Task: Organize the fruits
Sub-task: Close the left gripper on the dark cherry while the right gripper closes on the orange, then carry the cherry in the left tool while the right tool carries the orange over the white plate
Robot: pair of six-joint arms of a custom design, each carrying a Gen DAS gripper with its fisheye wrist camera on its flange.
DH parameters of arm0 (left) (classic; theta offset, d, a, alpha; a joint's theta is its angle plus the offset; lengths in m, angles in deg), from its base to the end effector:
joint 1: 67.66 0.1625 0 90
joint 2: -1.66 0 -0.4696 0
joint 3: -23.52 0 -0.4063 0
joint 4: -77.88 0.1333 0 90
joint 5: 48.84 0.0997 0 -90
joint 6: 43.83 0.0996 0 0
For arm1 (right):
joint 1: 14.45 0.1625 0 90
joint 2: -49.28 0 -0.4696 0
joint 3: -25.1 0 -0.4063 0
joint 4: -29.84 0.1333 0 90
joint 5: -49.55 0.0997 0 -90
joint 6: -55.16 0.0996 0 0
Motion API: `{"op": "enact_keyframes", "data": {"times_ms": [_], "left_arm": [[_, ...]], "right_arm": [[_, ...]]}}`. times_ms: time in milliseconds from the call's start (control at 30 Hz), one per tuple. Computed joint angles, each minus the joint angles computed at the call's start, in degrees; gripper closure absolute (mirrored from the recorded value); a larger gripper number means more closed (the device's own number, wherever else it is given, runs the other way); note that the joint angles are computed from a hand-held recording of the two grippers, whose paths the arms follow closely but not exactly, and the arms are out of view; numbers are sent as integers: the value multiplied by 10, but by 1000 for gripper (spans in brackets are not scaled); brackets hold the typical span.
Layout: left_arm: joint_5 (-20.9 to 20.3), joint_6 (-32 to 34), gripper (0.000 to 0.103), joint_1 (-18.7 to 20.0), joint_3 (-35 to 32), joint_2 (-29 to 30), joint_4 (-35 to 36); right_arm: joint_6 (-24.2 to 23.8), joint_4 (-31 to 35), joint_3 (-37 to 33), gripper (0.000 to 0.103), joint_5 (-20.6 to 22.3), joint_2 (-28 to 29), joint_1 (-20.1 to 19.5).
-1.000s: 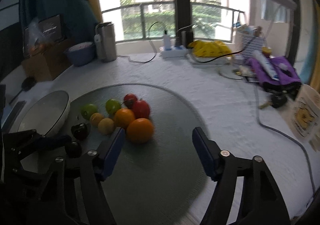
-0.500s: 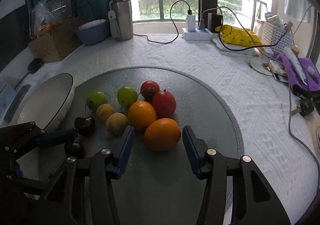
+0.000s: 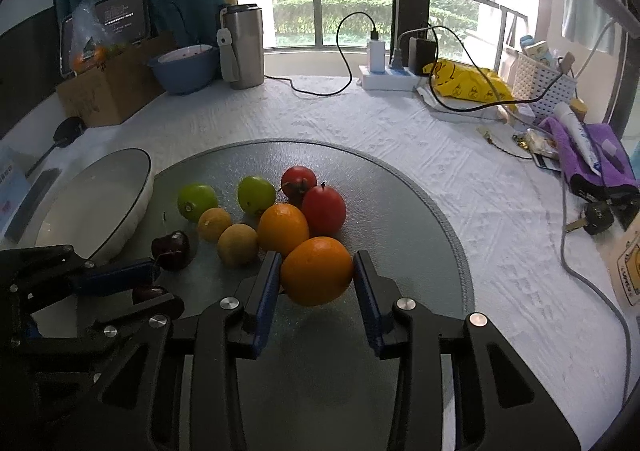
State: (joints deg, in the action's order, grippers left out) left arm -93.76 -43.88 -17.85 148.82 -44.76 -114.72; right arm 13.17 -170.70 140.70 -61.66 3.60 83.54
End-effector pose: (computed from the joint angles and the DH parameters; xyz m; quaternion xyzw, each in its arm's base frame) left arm -0.1809 -0.5300 0.0797 0.2362 0.8760 -0.3073 0.2870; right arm 0.1802 -0.5843 0.1113 0.3315 -0.8625 0.2758 0.2648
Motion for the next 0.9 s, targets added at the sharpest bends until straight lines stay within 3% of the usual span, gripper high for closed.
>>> {"op": "enact_keyframes", "data": {"times_ms": [633,900], "left_arm": [[22,45,74,-39,59,-37,-119],[36,56,74,-33,78,-60,-164]], "right_arm": [[-16,-81,51,64,-4,-17,37],[-28,-83,43,64,-14,-3,63]]}}
